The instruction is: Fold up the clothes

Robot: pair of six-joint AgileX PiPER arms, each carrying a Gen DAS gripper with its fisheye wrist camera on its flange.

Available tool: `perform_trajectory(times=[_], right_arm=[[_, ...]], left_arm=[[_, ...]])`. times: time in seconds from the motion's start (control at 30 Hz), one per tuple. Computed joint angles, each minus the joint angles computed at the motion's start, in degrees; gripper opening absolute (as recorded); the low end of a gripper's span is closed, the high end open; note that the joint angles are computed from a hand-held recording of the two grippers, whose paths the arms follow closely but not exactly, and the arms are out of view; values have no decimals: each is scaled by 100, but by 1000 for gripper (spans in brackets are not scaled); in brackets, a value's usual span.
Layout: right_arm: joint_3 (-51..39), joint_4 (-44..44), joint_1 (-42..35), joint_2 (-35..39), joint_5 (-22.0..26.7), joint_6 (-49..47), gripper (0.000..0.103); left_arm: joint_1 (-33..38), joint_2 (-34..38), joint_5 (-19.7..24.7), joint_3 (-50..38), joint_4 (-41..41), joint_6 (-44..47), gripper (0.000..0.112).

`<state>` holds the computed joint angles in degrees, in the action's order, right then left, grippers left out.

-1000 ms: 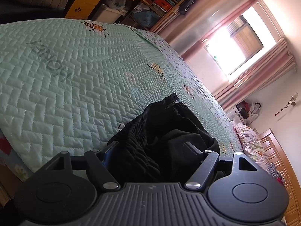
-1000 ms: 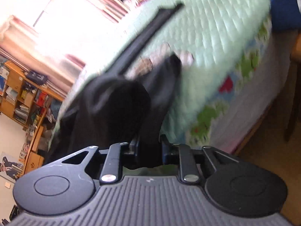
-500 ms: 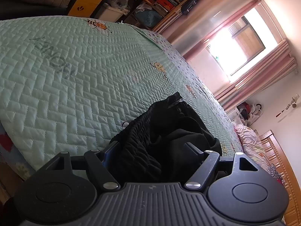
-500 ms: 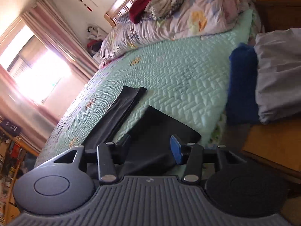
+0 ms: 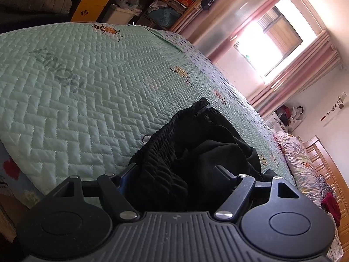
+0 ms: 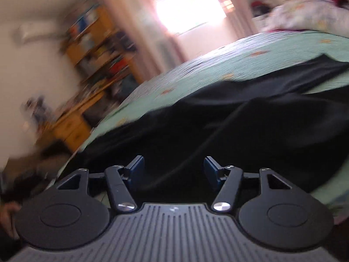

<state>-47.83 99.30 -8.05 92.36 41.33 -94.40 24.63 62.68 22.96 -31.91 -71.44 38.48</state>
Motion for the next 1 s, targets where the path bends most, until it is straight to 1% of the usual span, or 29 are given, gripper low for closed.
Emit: perform_trajectory(times=[0.03,0.07,0.13,0.17,0.23,0.27,0.3,0.33,0.37,0.43,0.5,0.57,0.63,0.7,0.77,0.87,0.93,1.0], right_arm=[[-21,-167,185,-11,-36,9,67],[-23,-328,329,-37,-50,9,68],[14,-695,543,-182,-85,55,68],[28,-767,563,-209,-122,23,68],[61,-896,602,-263,-200,-25,71],[94,-889,624,-276,-249,9,72],[144,-847,679,-281,-323,76,72],[178,-825,723,-281,-385,159,72],[161,-880,726,-267,-405,301,72],[125,-916,723,-191,-415,459,72],[44,-978,756,-82,-443,640,72],[-144,-1190,819,112,-484,1007,72],[-228,-1395,922,163,-616,1306,72],[-238,-1483,1002,163,-769,1288,72],[-251,-1596,1100,160,-996,1238,72],[-364,-1840,1259,255,-1323,1393,72],[-513,-2043,1336,385,-1475,1621,73],[-668,-2047,1452,556,-1617,1706,77]], left_arm=[[99,-111,164,-77,261,-107,78],[262,-217,453,-212,577,-188,79],[931,-315,1544,-580,767,161,81],[1341,-341,2117,-735,579,482,82],[2248,-312,3263,-927,-76,1250,86],[2704,-257,3836,-1078,-307,1560,89],[3070,-195,4268,-1234,-448,1805,96],[3284,-59,4472,-1461,-482,1956,101],[3359,54,4446,-1683,-490,2029,102],[3053,546,3974,-2198,-347,1826,102],[2666,1416,3628,-2785,-350,1451,102],[2220,2370,3296,-3468,-297,888,102],[1794,3350,3200,-4312,-147,352,102],[1435,4299,3288,-5297,126,-294,102],[1076,5213,3597,-6423,551,-1028,102],[643,6523,4010,-8142,917,-1999,99],[464,7285,4374,-9287,992,-2615,99],[341,7850,4646,-10056,783,-3006,99]])
